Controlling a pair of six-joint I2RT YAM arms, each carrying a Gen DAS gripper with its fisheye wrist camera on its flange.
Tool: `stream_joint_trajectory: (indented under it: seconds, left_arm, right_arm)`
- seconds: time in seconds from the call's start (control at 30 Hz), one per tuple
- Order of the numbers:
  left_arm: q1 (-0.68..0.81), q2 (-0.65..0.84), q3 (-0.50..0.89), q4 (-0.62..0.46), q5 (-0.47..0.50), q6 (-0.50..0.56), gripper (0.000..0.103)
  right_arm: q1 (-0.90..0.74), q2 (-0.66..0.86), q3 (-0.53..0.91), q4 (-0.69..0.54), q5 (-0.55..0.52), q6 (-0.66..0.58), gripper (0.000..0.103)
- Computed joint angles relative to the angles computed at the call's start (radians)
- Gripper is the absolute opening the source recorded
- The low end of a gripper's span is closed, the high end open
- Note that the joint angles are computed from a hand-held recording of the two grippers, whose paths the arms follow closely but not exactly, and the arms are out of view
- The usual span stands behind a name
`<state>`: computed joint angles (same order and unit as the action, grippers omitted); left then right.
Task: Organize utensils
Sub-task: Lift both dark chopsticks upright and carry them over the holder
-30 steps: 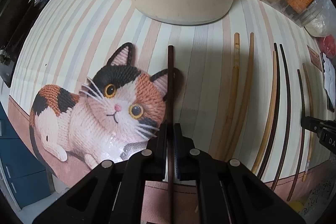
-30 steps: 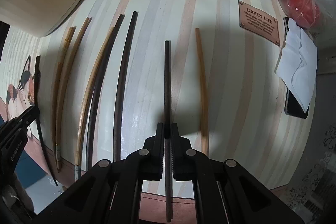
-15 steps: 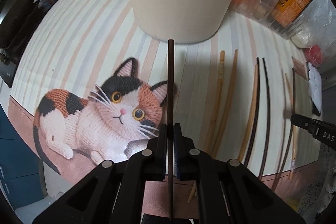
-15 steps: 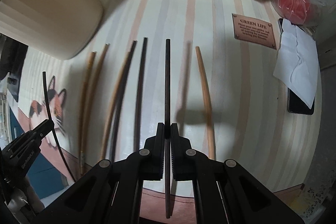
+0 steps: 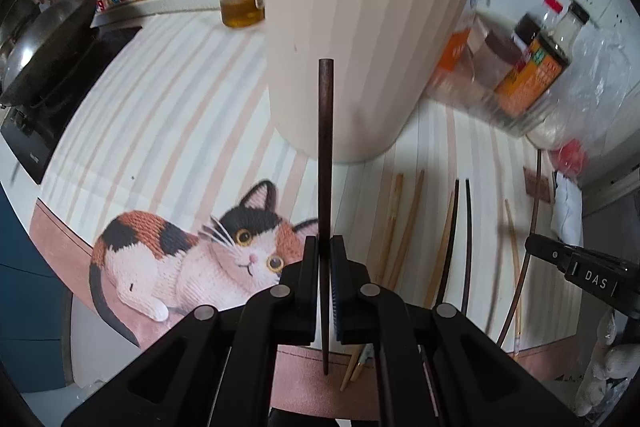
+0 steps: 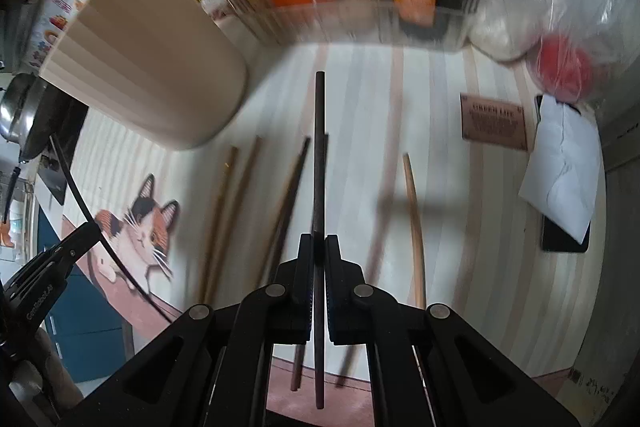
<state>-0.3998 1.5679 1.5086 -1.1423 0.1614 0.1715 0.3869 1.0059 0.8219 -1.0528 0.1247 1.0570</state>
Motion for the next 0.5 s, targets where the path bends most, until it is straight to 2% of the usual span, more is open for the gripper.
stream_joint_trajectory:
  seconds: [0.5]
  left_arm:
    - [0.057,0.021,0.179,-0.001,0.034,-0.044,0.003]
  right_arm:
    - [-0.037,0.046,0.212,-0.043,0.088,-0.092,0.005]
